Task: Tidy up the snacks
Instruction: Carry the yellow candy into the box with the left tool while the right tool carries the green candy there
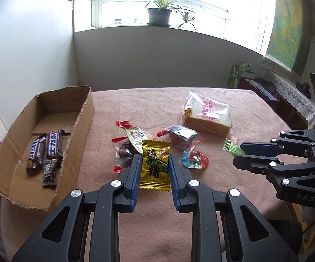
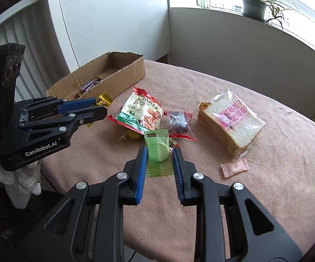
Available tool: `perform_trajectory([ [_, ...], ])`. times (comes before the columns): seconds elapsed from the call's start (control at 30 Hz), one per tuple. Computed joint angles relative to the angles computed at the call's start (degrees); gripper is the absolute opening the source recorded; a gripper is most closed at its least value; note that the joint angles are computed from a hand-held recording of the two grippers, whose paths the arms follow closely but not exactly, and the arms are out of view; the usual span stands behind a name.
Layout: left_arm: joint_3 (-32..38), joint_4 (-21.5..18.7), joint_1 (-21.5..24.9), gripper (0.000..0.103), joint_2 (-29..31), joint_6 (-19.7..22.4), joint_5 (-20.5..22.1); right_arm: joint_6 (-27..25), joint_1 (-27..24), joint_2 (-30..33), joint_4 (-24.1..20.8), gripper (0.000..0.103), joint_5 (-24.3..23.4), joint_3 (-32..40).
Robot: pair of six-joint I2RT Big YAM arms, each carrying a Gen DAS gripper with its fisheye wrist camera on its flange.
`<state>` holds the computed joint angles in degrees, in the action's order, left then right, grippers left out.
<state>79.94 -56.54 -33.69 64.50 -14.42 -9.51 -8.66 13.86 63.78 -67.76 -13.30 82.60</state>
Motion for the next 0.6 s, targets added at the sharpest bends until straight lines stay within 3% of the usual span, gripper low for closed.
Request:
perform_trajectory([
  [0.23, -1.6, 1.8, 7.2, 0.023, -3.6, -0.8, -0.6, 4.4, 6.3, 7.2, 2.6, 0.024, 0.4, 8.0],
  [0.6, -4.7, 2.3, 17.6, 0.023, -5.7, -1.4, 2.4, 9.2, 14.1, 20.6, 4.4, 0.024, 2.5, 20.6],
])
